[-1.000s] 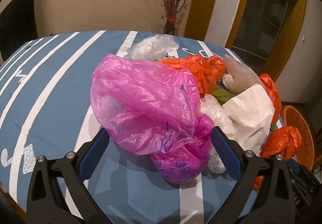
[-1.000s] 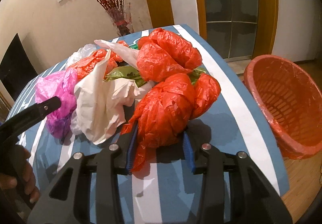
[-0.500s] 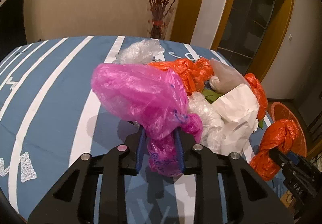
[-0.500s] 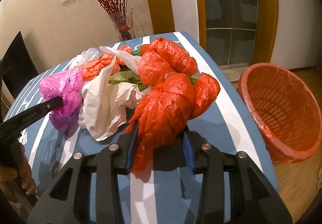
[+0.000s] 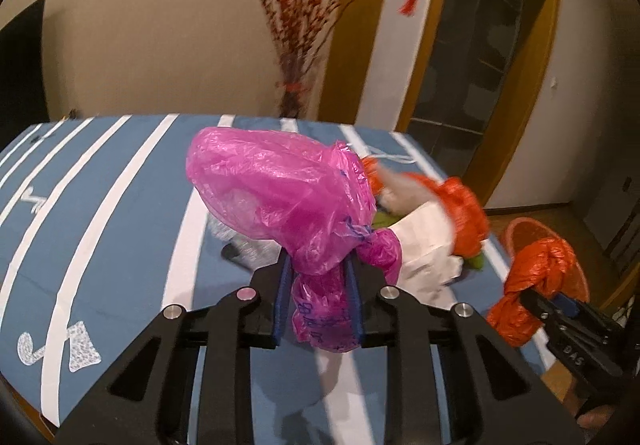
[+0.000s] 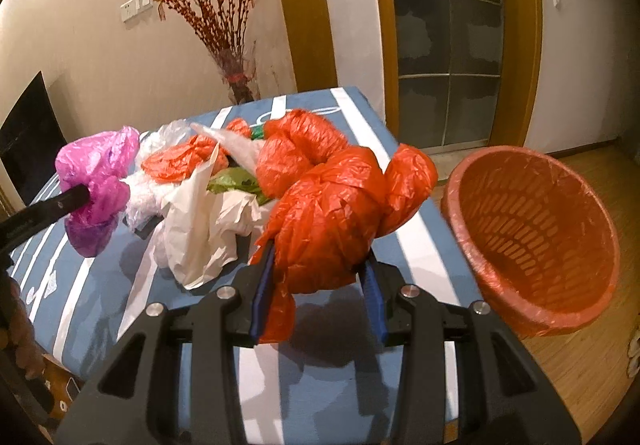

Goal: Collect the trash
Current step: 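Carry both bags over the wastebasket and open both tools to drop them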

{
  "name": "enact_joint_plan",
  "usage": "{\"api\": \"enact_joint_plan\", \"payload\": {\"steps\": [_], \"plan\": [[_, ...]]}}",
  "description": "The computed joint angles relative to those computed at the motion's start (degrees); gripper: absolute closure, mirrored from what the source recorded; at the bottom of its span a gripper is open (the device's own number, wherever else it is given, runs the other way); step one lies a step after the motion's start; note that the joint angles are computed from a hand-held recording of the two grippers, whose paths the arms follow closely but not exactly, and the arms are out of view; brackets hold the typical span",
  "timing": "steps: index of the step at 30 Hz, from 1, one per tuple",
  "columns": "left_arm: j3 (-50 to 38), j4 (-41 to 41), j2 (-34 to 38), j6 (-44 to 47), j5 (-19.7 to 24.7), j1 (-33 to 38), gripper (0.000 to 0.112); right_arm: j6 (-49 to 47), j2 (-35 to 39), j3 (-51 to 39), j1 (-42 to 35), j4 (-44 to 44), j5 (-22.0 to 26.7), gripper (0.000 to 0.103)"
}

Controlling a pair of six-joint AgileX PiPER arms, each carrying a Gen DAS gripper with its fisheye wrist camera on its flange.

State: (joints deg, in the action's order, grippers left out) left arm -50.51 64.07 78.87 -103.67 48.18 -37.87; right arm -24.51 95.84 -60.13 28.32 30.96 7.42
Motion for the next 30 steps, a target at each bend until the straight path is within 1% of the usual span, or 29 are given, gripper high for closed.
{"api": "enact_joint_plan", "payload": {"steps": [1, 3, 5, 7, 11, 16, 19, 23, 28, 30], "plan": [[-0.7, 0.2, 0.3, 0.2, 0.3, -0.6, 0.088, -1.5, -0.5, 0.1, -0.6, 1.4, 0.1, 0.064], [-3.7, 0.2, 1.7, 1.6, 0.8, -2.2, 0.088, -1.1, -1.5, 0.0, -1.7, 1.0, 0.3, 0.064], [-6.2, -0.1, 3.1, 3.1, 0.2, -2.6, 0.088, -0.9, -2.5, 0.0, -3.1, 0.6, 0.4, 0.064], [-9.5, -0.8, 5.2, 5.4, -1.3, -2.7, 0.088, -0.9, -3.5, -0.3, -4.8, 0.5, 0.8, 0.064], [-17.3, -1.7, 11.1, 9.8, -3.8, -3.6, 0.088, -4.9, -5.1, -1.1, -10.1, 4.0, 1.6, 0.064], [-29.0, -5.7, 20.8, 18.2, -9.0, -2.9, 0.088, -9.7, -4.6, -2.9, -17.3, 8.7, 2.7, 0.064], [-36.9, -11.0, 27.3, 25.2, -12.2, -2.0, 0.088, -10.4, -2.9, -5.0, -21.4, 9.2, 3.6, 0.064], [-46.1, -18.1, 34.7, 34.1, -14.1, -1.2, 0.088, -9.8, 0.6, -8.4, -25.5, 8.5, 5.0, 0.064], [-58.0, -30.3, 43.8, 47.7, -14.2, 0.3, 0.088, -8.0, 5.4, -13.1, -28.3, 7.0, 6.5, 0.064], [-60.5, -32.3, 45.5, 49.7, -13.6, -0.1, 0.088, -7.6, 7.6, -15.6, -29.1, 6.7, 7.5, 0.064]]}}
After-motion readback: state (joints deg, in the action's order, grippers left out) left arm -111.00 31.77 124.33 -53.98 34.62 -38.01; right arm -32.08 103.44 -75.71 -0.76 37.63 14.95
